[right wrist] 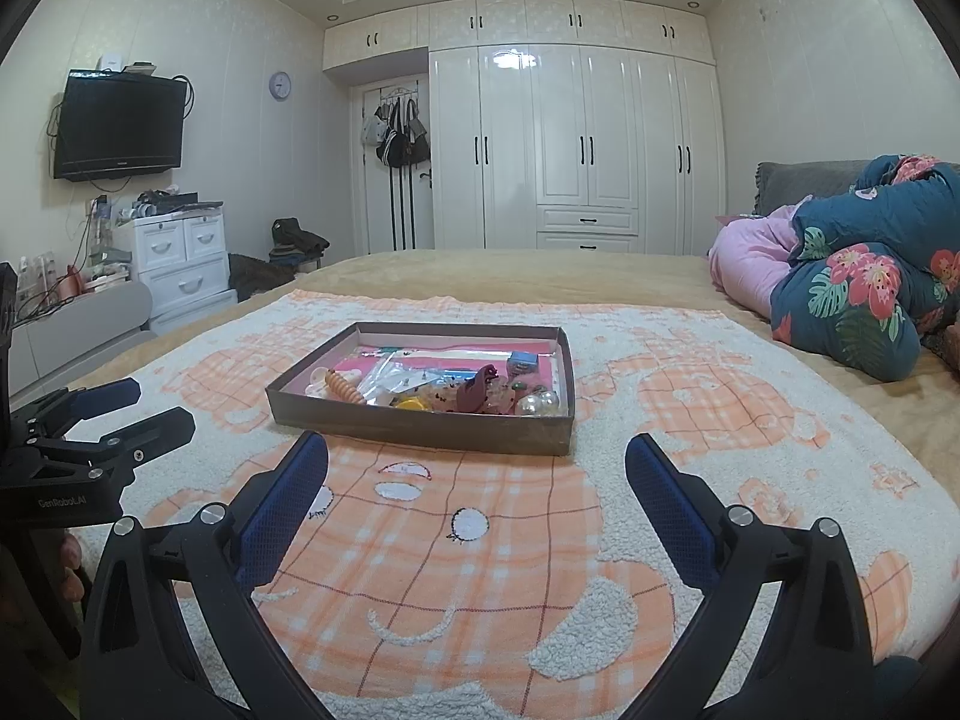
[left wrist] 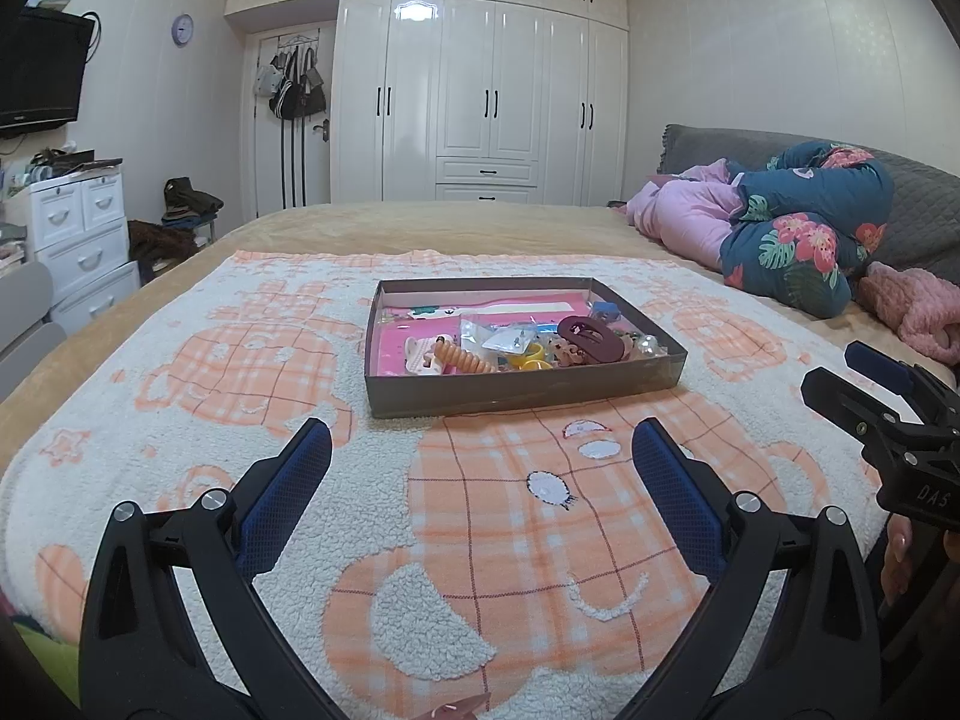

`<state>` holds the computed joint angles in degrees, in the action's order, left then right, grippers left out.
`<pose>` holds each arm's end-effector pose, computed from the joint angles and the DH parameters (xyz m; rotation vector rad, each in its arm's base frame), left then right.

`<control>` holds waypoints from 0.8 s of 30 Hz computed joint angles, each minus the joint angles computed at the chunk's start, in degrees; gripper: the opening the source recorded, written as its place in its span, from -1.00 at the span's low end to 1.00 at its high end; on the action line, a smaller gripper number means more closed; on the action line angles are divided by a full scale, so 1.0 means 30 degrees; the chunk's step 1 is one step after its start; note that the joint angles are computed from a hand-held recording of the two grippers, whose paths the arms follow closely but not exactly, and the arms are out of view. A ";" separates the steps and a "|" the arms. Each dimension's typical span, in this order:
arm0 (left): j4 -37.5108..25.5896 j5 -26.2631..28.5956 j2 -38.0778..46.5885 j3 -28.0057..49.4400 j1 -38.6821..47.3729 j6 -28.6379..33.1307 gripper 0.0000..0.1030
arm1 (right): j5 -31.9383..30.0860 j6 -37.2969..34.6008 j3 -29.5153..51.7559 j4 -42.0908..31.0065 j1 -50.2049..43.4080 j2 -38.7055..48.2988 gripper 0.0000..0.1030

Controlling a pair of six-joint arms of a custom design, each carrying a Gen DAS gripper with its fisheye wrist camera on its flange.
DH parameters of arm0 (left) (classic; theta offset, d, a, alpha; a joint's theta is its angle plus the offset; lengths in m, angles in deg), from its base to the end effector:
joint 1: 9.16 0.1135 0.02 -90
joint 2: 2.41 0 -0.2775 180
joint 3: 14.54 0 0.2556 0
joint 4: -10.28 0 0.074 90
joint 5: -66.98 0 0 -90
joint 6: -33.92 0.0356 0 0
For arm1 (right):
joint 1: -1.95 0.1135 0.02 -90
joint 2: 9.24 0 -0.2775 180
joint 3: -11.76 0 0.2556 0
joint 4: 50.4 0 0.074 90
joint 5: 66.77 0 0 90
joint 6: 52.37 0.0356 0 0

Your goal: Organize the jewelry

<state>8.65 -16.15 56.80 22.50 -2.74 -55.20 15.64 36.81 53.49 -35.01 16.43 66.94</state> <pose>0.2138 0.0198 0.2113 -0.0183 1.9831 -0.0365 0.2581 0.0715 0.2027 -0.3435 1.8796 0.2874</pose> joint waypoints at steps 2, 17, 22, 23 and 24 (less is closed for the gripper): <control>-0.0027 -0.0076 -0.0011 0.0041 -0.0074 -0.0045 0.78 | -0.0005 0.0003 -0.0005 -0.0004 0.0004 -0.0004 0.88; 0.0103 0.0118 0.0036 -0.0008 0.0122 0.0029 0.78 | 0.0064 -0.0005 0.0032 -0.0074 0.0035 -0.0024 0.88; 0.0018 0.0084 -0.0017 0.0028 0.0091 -0.0011 0.78 | 0.0076 -0.0063 0.0015 -0.0054 0.0035 -0.0064 0.88; -0.0004 0.0109 0.0003 0.0034 0.0127 0.0000 0.78 | 0.0056 -0.0051 0.0042 -0.0069 0.0030 -0.0039 0.88; -0.0032 0.0146 -0.0011 0.0033 0.0172 0.0008 0.78 | 0.0015 -0.0058 0.0076 -0.0100 -0.0015 -0.0036 0.88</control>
<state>8.56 -15.71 56.77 22.60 -2.22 -55.18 15.69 36.63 53.71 -35.31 16.39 66.84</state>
